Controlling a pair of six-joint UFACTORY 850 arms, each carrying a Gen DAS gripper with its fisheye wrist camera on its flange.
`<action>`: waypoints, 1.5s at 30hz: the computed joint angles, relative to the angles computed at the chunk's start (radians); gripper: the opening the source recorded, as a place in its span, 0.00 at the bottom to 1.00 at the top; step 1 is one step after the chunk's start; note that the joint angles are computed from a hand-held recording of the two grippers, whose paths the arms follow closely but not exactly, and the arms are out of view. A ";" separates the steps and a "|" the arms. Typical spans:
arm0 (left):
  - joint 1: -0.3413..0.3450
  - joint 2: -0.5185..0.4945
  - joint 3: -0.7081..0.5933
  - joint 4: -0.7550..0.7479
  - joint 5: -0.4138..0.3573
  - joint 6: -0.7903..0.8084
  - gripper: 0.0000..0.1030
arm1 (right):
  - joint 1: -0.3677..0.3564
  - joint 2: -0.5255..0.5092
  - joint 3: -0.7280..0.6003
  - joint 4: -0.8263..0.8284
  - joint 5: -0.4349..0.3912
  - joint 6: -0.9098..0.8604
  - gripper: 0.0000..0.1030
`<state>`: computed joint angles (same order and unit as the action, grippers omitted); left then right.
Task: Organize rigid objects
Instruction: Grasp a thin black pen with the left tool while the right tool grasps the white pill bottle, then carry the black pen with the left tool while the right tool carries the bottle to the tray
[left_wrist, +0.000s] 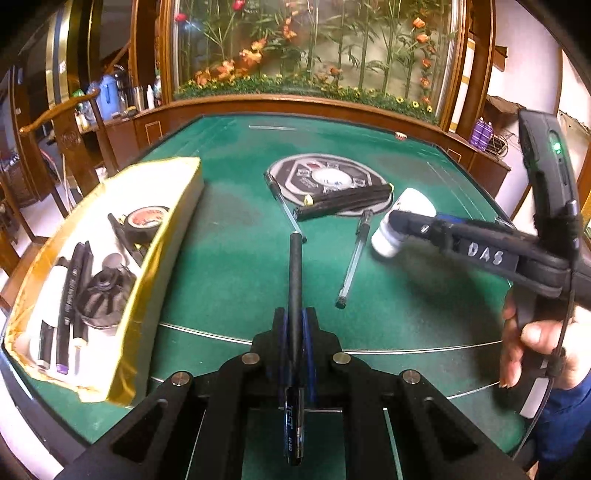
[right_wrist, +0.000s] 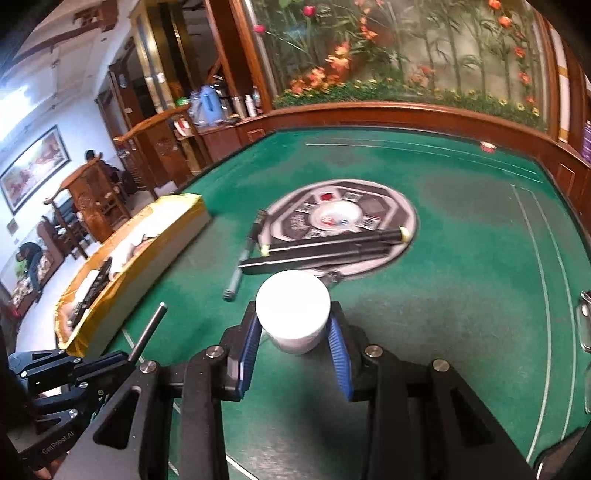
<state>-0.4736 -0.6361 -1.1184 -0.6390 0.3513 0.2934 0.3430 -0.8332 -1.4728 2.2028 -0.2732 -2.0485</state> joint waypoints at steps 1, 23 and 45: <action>-0.002 0.004 0.005 -0.014 0.010 0.010 0.07 | 0.000 -0.004 -0.003 -0.034 -0.010 0.034 0.33; 0.024 0.095 0.118 -0.169 0.211 0.121 0.07 | 0.042 0.015 0.023 -0.184 -0.224 0.080 0.33; 0.170 0.028 0.095 -0.193 0.253 0.071 0.07 | 0.170 -0.323 -0.674 -0.966 -0.258 0.980 0.34</action>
<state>-0.3041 -0.6077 -1.0234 -0.8324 0.6039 0.3645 0.5133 -1.1565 -2.1463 1.2373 -0.5315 -1.0685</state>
